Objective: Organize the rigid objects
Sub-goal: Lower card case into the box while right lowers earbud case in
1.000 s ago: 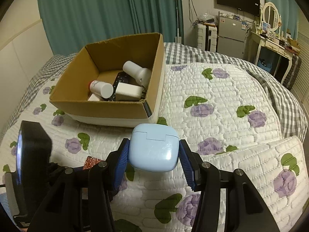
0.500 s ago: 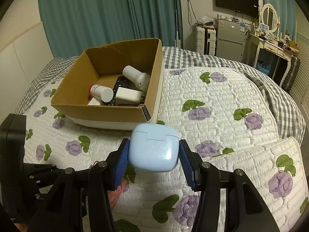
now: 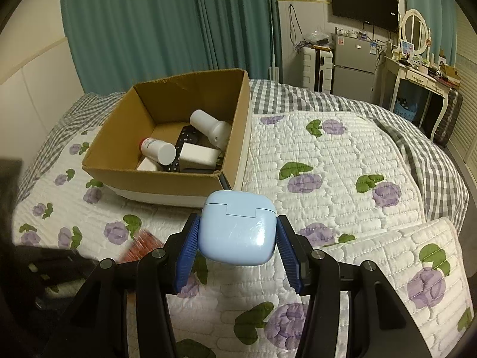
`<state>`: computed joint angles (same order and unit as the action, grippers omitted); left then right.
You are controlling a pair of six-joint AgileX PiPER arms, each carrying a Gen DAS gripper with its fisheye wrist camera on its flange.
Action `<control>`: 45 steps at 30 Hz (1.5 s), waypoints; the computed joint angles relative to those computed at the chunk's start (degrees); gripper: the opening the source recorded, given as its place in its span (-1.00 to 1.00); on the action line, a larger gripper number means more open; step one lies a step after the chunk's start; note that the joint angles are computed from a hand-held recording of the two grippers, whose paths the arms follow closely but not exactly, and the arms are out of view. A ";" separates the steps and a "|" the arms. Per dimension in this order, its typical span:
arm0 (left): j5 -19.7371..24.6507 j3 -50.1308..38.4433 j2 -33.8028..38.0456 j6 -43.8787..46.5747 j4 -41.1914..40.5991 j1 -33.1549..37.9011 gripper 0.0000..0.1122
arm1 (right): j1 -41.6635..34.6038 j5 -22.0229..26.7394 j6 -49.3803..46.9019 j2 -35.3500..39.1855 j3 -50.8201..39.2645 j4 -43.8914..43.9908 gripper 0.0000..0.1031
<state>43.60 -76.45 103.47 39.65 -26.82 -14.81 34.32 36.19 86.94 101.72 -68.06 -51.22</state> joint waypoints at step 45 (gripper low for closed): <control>10.16 -62.60 33.06 -18.38 18.00 0.93 -0.10 | -10.39 3.01 -41.70 19.81 -42.76 15.98 -0.02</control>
